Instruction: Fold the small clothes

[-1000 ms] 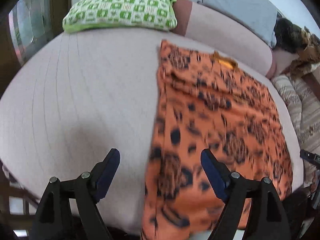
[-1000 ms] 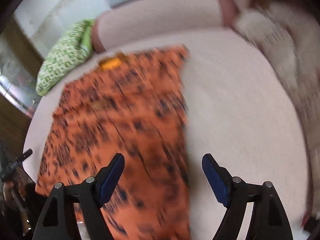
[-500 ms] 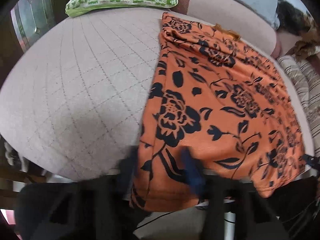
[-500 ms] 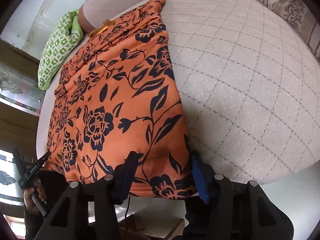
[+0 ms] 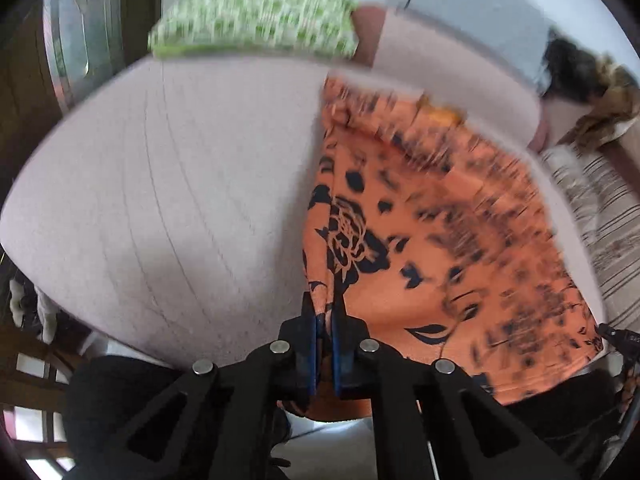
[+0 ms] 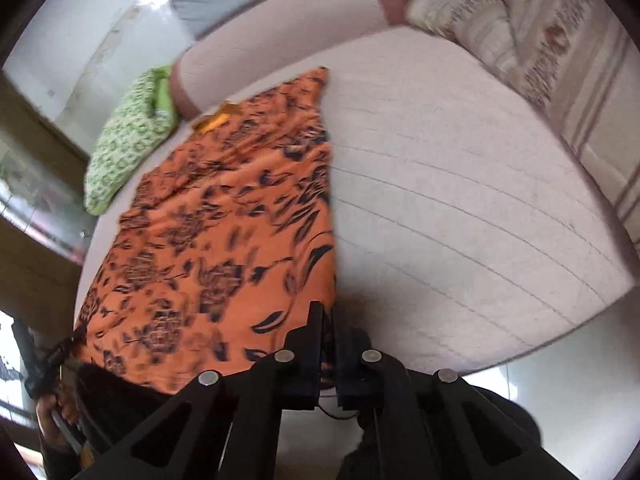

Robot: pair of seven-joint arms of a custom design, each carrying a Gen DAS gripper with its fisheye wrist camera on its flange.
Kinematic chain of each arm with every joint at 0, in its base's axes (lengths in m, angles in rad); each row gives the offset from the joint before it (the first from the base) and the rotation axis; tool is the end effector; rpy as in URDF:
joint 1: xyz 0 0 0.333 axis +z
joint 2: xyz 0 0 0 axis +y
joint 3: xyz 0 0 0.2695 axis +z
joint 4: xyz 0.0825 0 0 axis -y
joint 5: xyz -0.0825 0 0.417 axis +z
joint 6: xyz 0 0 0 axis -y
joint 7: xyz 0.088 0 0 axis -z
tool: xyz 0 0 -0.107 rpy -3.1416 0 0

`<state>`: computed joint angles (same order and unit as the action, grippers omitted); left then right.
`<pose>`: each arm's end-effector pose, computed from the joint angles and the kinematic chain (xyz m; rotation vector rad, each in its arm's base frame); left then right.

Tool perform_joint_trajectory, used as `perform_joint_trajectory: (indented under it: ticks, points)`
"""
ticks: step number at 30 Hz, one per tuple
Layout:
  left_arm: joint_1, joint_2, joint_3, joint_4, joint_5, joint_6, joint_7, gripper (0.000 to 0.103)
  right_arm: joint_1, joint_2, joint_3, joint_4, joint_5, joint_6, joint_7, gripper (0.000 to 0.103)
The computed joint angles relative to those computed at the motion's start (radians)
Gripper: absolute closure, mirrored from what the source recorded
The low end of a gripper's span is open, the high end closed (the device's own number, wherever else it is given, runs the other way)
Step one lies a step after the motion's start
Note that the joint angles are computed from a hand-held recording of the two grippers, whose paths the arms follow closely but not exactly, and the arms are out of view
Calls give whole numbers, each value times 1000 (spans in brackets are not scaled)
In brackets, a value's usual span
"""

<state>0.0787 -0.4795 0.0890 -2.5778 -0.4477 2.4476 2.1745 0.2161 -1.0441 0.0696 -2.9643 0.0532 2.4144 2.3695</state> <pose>0.4640 0.0762 0.4004 -1.9000 2.1891 -0.7157 0.3443 0.0941 0.4215 -1.2849 2.3311 -0.1917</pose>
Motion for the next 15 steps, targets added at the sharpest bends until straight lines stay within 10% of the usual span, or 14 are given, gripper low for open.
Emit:
perform_joint_trajectory:
  ticks: [4,6,7,8,12,14,15]
  points:
    - [32,63,-25,22,47,-35,-93,70,8,75,-47,-2,43,10,-25,92]
    - [27,41,-17,10,37,-26,-77,46,-2,71,-21,-1,29,8,-22,68]
    - [22,32,-10,6,27,-21,-61,45,-8,93,-6,17,17,-8,-17,28]
    - [18,25,-8,2,23,-16,-49,45,-14,110,6,29,8,-17,-6,15]
    - [23,47,-34,2,67,-9,-73,44,13,169,-18,51,22,29,-18,21]
    - [16,67,-33,4,68,5,-61,40,40,208,-54,52,71,64,-38,53]
    - [16,65,-34,6,72,-1,-62,38,60,226,-77,46,110,83,-46,53]
